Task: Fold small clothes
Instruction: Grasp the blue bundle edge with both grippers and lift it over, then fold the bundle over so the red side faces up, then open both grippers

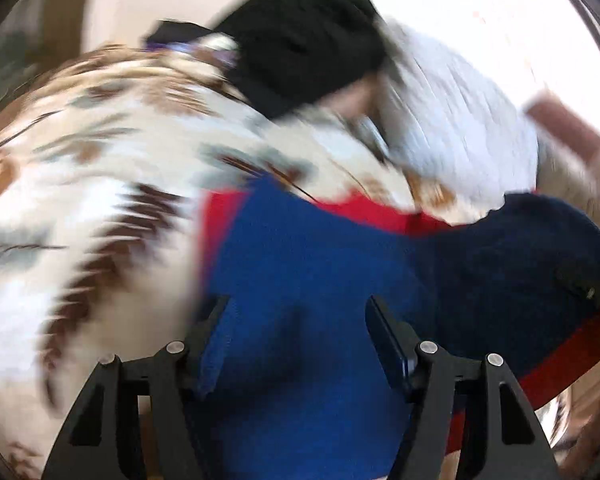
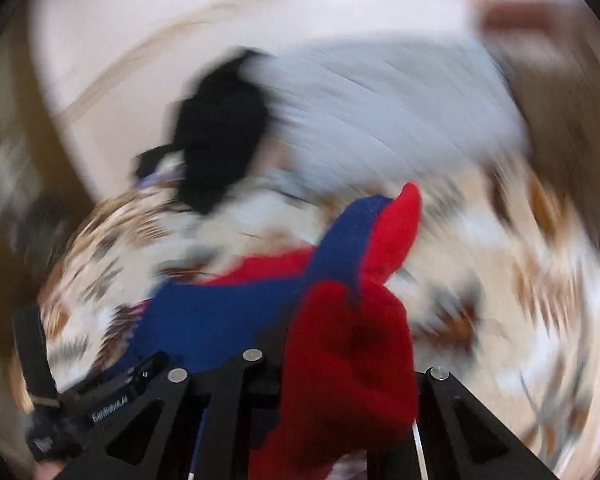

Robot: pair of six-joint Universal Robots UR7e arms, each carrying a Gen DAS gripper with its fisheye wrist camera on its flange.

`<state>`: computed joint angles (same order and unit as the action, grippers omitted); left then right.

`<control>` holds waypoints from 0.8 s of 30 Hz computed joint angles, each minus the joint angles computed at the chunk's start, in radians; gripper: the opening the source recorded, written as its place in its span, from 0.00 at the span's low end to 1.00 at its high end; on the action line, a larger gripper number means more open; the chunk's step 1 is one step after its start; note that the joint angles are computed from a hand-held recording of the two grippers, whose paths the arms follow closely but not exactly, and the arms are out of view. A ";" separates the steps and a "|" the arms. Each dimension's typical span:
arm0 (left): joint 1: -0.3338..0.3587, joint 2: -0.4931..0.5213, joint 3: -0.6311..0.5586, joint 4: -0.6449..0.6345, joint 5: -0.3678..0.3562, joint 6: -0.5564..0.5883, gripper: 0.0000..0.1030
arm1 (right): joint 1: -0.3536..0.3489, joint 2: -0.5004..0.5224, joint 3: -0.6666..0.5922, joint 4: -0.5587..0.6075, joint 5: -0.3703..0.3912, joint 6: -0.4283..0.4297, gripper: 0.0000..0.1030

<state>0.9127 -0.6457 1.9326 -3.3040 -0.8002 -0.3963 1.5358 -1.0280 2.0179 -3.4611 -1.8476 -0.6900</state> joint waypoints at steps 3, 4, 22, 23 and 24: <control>0.041 -0.089 0.096 -0.054 -0.048 -0.057 0.66 | 0.049 0.134 0.002 0.014 -0.061 -0.140 0.15; 0.058 -0.109 0.112 -0.049 -0.074 -0.067 0.66 | 0.047 0.176 -0.019 0.067 -0.100 -0.143 0.15; 0.182 -0.017 -0.216 0.281 -0.526 0.001 0.25 | -0.008 0.125 0.032 0.106 0.065 -0.024 0.15; 0.186 -0.014 -0.228 0.302 -0.525 0.005 0.18 | -0.007 0.121 0.036 0.102 0.069 -0.026 0.15; 0.183 -0.014 -0.230 0.285 -0.519 0.024 0.18 | -0.003 0.114 0.039 0.101 0.075 -0.026 0.15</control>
<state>1.0959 -0.6597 1.7028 -3.0186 -1.3196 -0.3724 1.5329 -0.9142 2.0570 -3.3602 -1.7723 -0.7157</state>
